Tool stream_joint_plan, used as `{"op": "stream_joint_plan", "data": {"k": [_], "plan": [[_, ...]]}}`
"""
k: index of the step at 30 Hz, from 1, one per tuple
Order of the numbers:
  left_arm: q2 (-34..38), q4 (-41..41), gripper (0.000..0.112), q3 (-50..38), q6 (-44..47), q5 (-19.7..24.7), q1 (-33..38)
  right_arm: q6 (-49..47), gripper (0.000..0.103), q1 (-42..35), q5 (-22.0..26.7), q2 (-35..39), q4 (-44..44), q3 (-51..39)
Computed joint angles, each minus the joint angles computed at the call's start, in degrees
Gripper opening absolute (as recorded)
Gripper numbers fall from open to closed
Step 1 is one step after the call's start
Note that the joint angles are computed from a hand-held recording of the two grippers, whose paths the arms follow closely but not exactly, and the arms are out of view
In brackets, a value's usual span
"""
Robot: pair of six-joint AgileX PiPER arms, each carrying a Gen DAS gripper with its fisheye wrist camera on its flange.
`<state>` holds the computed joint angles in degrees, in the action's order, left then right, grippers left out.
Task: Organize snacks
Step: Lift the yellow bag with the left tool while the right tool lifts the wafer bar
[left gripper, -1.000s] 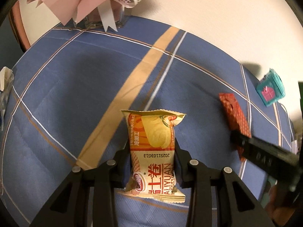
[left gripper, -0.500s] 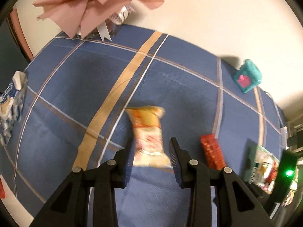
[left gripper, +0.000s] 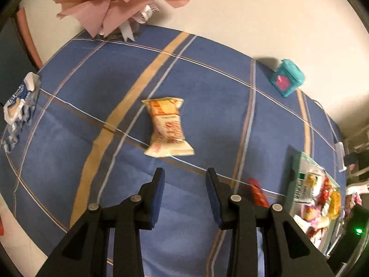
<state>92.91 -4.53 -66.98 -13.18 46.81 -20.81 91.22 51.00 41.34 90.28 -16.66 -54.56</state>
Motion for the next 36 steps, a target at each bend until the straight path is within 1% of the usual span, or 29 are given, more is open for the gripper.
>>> {"op": "stream_joint_plan", "data": {"k": [2,4,6,10,11,12,14,17,20,28,32,34,36], "plan": [[1.10,-0.51,0.038,-0.94,0.58,-0.54,0.82,0.50,0.057,-0.59,-0.96,0.26,-1.21,0.09],[2.71,-0.75,0.038,-2.37,0.71,-1.02,1.49,-0.52,0.057,-1.42,-0.36,0.62,-1.83,-0.64],[4.61,-0.94,0.038,-3.92,0.99,-1.67,2.17,-1.93,0.057,-2.72,-0.80,3.36,-2.75,-2.48],[9.12,-0.39,0.039,-7.62,1.10,-2.30,3.46,-7.37,0.056,-5.81,-2.92,8.71,-0.27,-5.40],[9.99,-0.12,0.045,-8.37,1.13,-2.33,3.71,-8.61,0.056,-6.29,-2.84,9.56,0.35,-6.02],[10.90,0.31,0.056,-9.16,0.90,-2.32,3.96,-10.20,0.056,-6.84,-2.56,10.82,1.10,-7.09],[12.49,-0.16,0.063,-10.56,1.17,-2.16,4.73,-12.73,0.056,-7.69,-1.86,12.54,2.52,-8.79],[14.80,0.04,0.063,-12.57,1.02,-1.96,4.71,-14.85,0.057,-8.27,-0.07,14.64,2.76,-11.82],[16.55,-0.21,0.063,-13.58,1.34,-1.98,4.25,-16.97,0.058,-9.22,-1.09,14.97,3.63,-12.65],[20.36,1.01,0.063,-14.99,1.24,-2.67,3.26,-17.17,0.061,-10.99,-0.72,17.79,1.43,-15.62],[21.68,2.18,0.062,-15.37,0.69,-2.76,2.83,-17.13,0.062,-10.55,0.70,20.38,-0.51,-19.18],[22.35,2.84,0.058,-15.66,0.40,-2.75,2.45,-17.44,0.062,-9.69,3.44,22.63,-1.89,-22.30],[22.71,3.50,0.046,-15.86,0.02,-2.43,2.04,-17.95,0.062,-8.43,7.22,25.16,-3.79,-25.91]]}}
